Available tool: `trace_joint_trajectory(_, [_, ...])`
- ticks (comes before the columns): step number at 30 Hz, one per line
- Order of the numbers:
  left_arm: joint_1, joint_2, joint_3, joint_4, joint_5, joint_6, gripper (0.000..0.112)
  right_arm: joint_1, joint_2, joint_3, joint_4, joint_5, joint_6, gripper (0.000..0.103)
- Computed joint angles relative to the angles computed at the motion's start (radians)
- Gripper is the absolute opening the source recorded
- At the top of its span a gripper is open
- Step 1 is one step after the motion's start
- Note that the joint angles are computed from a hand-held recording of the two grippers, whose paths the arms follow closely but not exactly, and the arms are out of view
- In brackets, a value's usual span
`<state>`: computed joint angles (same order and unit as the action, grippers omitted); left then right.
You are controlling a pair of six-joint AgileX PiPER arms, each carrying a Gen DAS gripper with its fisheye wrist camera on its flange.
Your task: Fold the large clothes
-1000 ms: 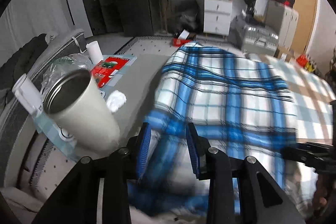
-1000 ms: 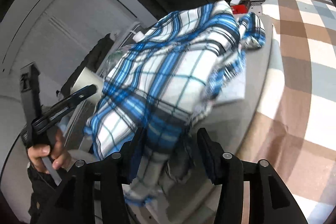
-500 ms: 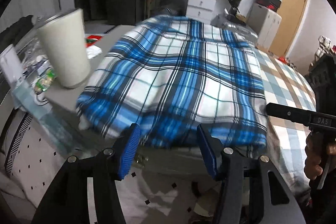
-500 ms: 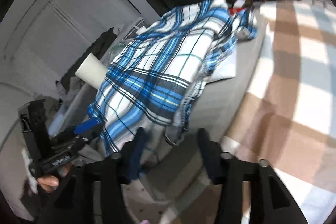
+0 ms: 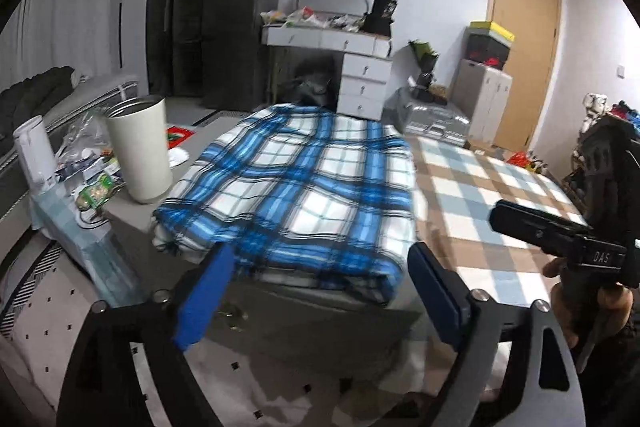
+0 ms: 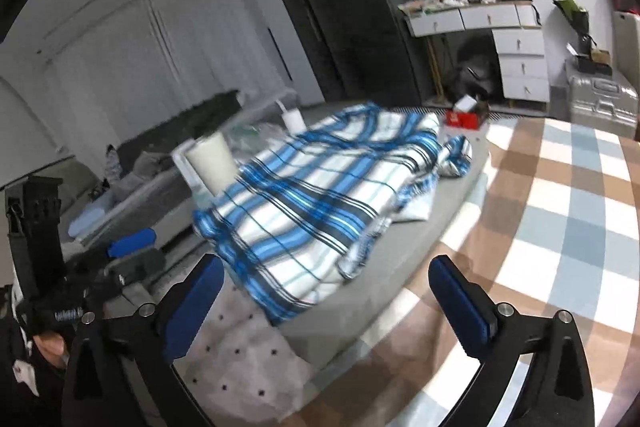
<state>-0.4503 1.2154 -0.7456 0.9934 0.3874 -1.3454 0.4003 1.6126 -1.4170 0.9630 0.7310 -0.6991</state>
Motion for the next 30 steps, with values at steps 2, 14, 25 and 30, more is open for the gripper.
trace_joint_trajectory(2, [0.026, 0.036, -0.014, -0.02, -0.027, 0.008, 0.102, -0.002, -0.013, 0.009, 0.022, -0.004, -0.026, 0.103])
trace_joint_trajectory(14, [-0.072, 0.077, -0.029, 0.116, 0.099, -0.178, 0.102, 0.001, -0.037, 0.039, 0.049, -0.035, -0.083, 0.103])
trace_joint_trajectory(25, [-0.095, 0.071, -0.019, 0.163, 0.123, -0.227, 0.102, -0.009, -0.043, 0.053, 0.076, -0.015, -0.116, 0.103])
trace_joint_trajectory(30, [-0.103, 0.077, -0.023, 0.155, 0.129, -0.222, 0.102, -0.015, -0.046, 0.064, 0.088, -0.014, -0.128, 0.103])
